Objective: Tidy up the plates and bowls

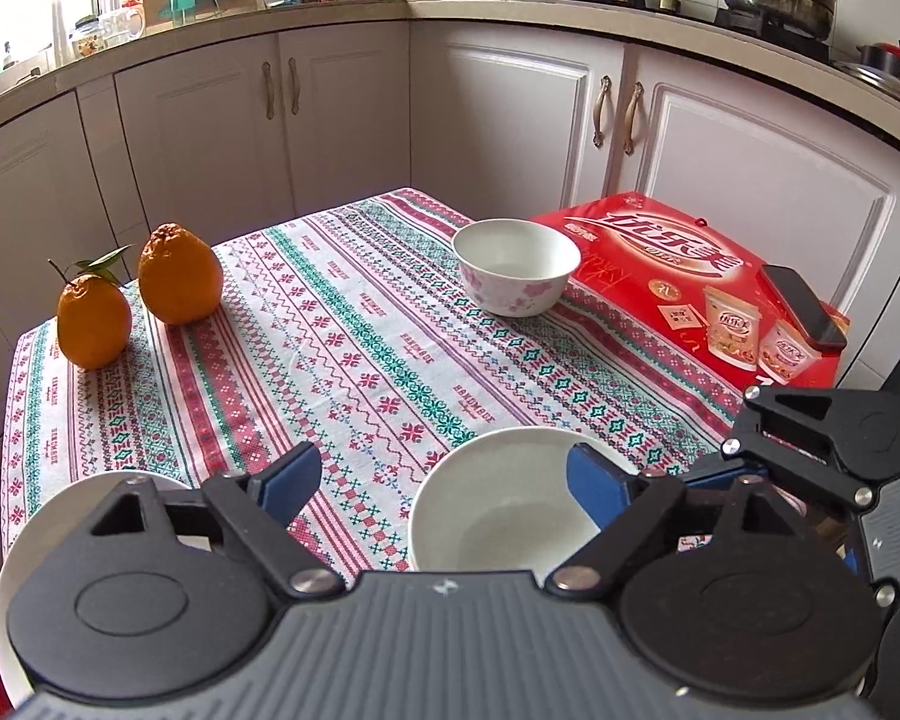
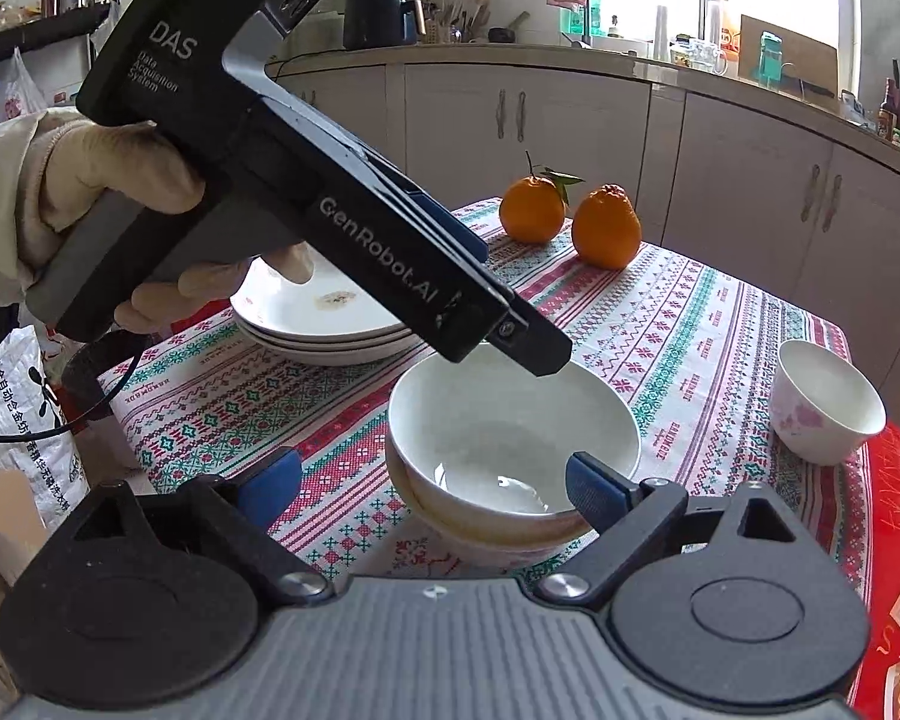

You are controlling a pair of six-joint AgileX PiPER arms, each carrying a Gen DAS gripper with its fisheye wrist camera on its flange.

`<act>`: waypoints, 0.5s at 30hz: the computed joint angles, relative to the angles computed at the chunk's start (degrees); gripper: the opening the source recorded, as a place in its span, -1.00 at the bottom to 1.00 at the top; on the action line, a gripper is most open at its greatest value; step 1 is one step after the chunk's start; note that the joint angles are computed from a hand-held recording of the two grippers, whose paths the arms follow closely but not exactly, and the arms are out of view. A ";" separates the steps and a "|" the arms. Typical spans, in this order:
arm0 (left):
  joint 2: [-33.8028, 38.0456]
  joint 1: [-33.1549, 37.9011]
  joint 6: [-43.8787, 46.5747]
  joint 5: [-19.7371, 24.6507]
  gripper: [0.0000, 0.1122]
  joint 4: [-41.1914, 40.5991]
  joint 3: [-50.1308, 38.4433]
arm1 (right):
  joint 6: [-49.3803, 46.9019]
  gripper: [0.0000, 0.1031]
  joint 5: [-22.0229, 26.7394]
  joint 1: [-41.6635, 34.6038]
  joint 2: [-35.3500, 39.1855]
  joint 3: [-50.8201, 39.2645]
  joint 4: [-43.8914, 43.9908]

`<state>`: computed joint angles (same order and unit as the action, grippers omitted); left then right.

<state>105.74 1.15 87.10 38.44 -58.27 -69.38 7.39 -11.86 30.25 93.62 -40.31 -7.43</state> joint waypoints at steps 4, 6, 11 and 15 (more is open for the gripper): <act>-0.62 -0.63 3.21 -0.51 0.68 -2.02 0.52 | -5.13 0.96 -0.64 -0.26 -1.80 1.24 5.49; -0.80 -1.22 5.68 -1.00 0.71 -3.64 0.54 | -10.29 1.00 -1.38 -0.68 -3.20 2.26 10.64; 1.35 -3.31 1.89 1.35 0.75 -0.22 -4.58 | -19.95 1.00 -1.67 -4.05 -5.20 3.19 19.81; 4.69 -5.53 -0.06 2.59 0.76 1.93 -9.92 | -23.65 1.00 -1.57 -8.57 -4.45 2.78 22.33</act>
